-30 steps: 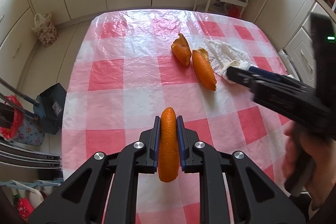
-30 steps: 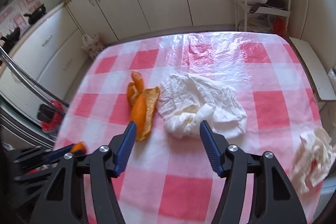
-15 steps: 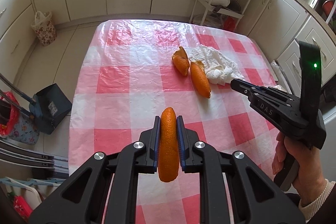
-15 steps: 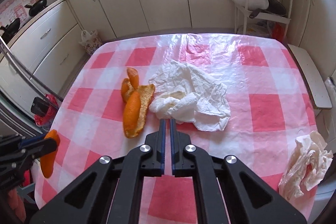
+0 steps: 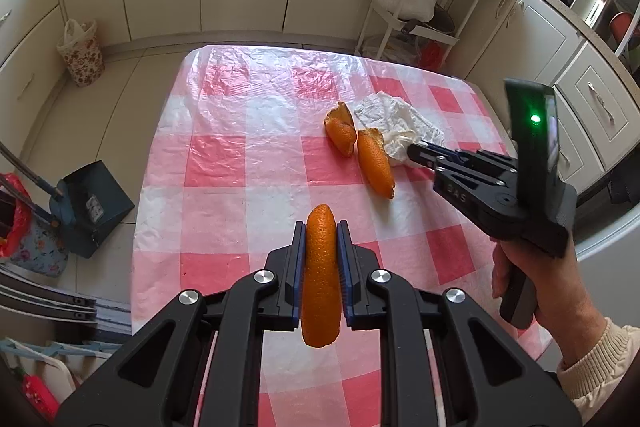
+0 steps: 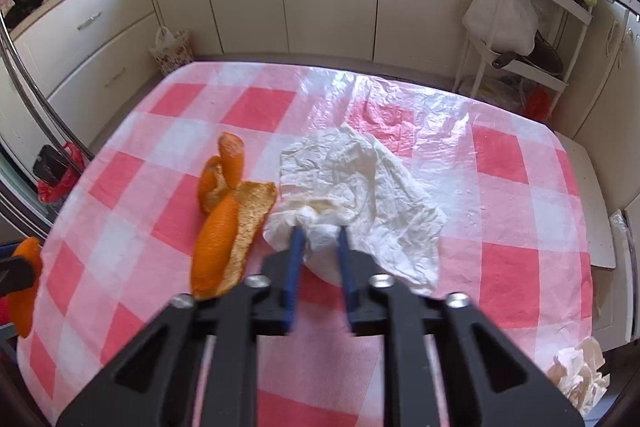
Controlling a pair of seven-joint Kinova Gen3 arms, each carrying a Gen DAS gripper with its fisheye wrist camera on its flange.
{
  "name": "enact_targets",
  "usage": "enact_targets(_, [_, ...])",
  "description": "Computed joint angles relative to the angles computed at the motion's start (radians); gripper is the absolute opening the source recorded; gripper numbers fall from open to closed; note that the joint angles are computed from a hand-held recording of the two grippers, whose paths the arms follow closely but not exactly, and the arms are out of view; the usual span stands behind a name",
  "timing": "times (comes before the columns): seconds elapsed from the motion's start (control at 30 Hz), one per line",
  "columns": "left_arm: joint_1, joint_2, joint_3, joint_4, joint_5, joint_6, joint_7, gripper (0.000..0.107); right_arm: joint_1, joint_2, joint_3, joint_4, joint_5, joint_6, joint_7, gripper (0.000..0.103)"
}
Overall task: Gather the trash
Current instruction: 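Lift the peel with the left tool while the right tool grasps and lifts a tissue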
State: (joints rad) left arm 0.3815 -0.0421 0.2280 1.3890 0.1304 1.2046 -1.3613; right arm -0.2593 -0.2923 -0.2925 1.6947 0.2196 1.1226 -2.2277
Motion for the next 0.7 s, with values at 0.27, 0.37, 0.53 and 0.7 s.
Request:
enact_targets(0.27, [-0.012,-0.046,-0.023,0.045,0.071,-0.046,-0.049,0.014,0.019,-0.176,0.002,0.017,-0.121,-0.015,-0.017,0.010])
enact_targets(0.37, [-0.018,-0.099,-0.033,0.083,0.118,-0.099,-0.107,0.014,0.041,-0.241,-0.007,0.020,-0.168,0.005,-0.022,0.010])
enact_targets(0.53, [-0.009,-0.188,0.014,0.125,0.082,-0.162,-0.144,0.014,0.082,-0.353,0.011,0.020,-0.244,0.043,-0.023,0.010])
enact_targets(0.7, [-0.013,-0.260,0.078,0.159,0.026,-0.184,-0.084,0.014,0.128,-0.436,0.009,0.008,-0.307,0.065,-0.032,0.010])
